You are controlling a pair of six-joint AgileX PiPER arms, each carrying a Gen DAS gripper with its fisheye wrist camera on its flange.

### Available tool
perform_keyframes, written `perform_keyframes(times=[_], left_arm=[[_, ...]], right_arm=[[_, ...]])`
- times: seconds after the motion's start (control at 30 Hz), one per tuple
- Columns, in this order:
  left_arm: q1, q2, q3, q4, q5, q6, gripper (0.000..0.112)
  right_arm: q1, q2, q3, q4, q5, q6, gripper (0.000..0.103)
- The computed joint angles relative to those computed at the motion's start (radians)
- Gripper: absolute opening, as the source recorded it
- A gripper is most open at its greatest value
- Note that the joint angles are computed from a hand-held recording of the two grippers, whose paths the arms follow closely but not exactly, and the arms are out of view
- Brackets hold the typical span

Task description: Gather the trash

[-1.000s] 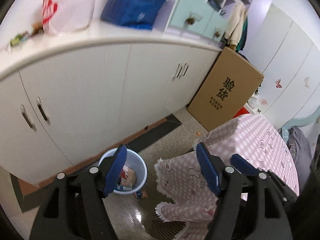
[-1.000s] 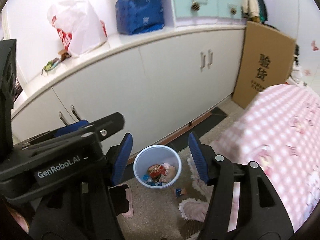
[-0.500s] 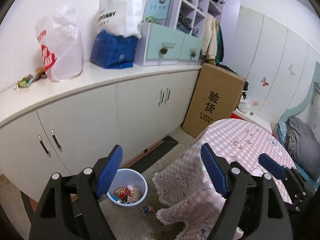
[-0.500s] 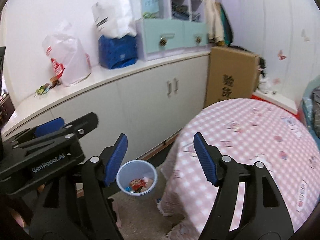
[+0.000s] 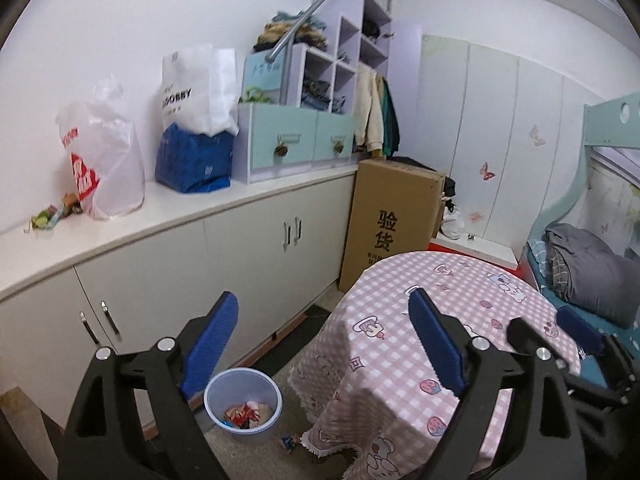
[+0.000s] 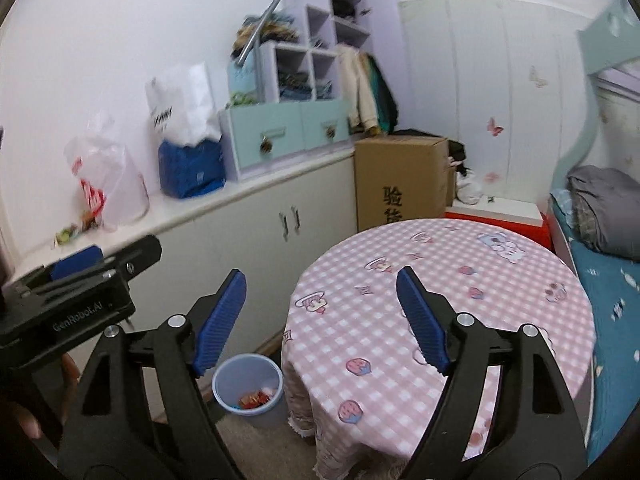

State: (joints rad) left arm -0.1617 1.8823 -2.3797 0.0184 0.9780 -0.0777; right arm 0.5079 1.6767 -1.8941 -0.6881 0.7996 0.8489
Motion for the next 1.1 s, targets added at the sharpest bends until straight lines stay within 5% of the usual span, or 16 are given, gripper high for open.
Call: perform_keyframes(times=[0.23,0.4,0.57,0.8,1.1], left_arm=[[-0.028,-0.191,0.273,-0.029,-0.150,0.046,0.091],[-0.088,-0.288,0.406,0.118,-0.250,-0.026,0.093],[-0.124,-0.340,0.460,0.202,-0.280,-0.085,0.094],[-0.092,-0.386,0.496,0.092,-0.301,-0.001,0.096],[-0.104,-0.425,0.551,0.145,-0.338,-0.029,0.096]], right_arm=[[0.074,-0.158,0.198,-0.210,-0.015,0.215,0.082],[0.147,-0.232,0.280,-0.358,0.040,0.337,0.084],[0.208,-0.282,0.333,-0.464,0.097,0.416,0.086],[0.262,-0.317,0.375,-0.544,0.144,0.475,0.087],[0.286,-0.338,0.406,-0.575,0.155,0.512,0.087]])
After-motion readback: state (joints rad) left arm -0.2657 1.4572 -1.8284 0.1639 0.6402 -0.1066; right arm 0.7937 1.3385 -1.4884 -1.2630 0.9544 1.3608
